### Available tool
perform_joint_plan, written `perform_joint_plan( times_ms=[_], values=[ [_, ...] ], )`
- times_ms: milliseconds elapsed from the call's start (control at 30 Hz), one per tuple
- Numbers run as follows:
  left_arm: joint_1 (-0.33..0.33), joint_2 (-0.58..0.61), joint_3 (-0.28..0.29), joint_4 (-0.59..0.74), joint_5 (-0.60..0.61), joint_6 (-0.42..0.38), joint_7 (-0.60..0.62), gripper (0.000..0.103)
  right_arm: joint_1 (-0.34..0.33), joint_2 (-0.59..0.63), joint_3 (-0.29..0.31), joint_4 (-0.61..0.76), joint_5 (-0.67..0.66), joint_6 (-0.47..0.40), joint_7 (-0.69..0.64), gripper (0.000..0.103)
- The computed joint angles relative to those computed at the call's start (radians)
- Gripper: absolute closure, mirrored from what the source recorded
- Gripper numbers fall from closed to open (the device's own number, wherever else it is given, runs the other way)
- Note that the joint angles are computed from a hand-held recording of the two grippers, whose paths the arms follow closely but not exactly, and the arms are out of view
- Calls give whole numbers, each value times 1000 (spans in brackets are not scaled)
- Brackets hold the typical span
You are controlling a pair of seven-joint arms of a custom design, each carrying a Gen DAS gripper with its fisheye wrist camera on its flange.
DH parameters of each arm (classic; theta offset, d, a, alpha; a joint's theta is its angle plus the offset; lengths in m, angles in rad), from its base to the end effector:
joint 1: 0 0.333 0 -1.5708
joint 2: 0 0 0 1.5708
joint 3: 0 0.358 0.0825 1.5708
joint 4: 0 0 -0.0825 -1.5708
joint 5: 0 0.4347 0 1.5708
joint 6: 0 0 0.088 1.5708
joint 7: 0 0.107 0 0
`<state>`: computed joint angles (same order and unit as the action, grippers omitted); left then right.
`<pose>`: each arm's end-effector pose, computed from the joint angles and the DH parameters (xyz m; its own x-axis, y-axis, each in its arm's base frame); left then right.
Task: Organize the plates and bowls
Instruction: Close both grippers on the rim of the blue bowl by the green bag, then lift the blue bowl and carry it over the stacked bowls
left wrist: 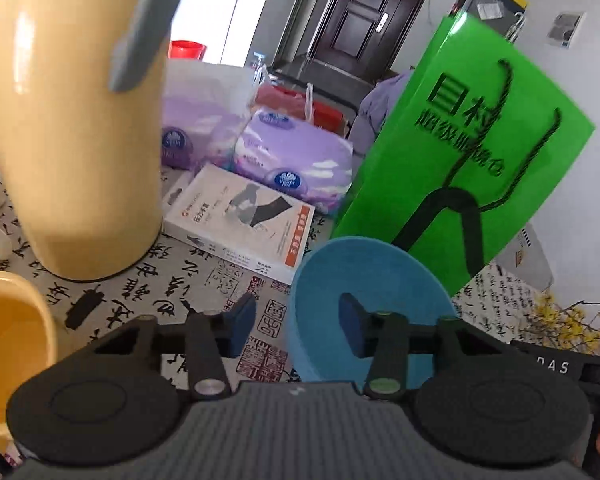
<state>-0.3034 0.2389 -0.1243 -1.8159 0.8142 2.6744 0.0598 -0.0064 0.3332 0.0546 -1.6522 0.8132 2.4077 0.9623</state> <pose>0.6463 -0.3111 0.4895 0.3233 -0.8923 0.3151 -0.6180 -0.4512 -0.6438 0.7502 0.0358 0.4854 0.2668 -0.8532 -0.4482 -0.8405 0.0215 -0.5414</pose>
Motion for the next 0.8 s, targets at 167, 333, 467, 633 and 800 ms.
perform_joint_plan(
  times_ms=[167,333,467,633,800],
  values=[
    [15,34,-15,20,-78,16,82,85,-4,23,15,13,24,7,-40,88],
    [-6,19,-10,13,-84,-18,89,91,13,-1,8,-9,-12,44,-46,90],
    [-12,-26,-20,-6,-85,-28,94,91,8,-42,0,-34,-12,26,-44,91],
    [-17,-100,-53,-22,-99,-88,124,91,13,-142,-20,-95,-17,16,-51,91],
    [-24,-202,-98,-60,-101,-158,114,91,28,-281,-53,-188,-16,-5,-65,91]
  ],
)
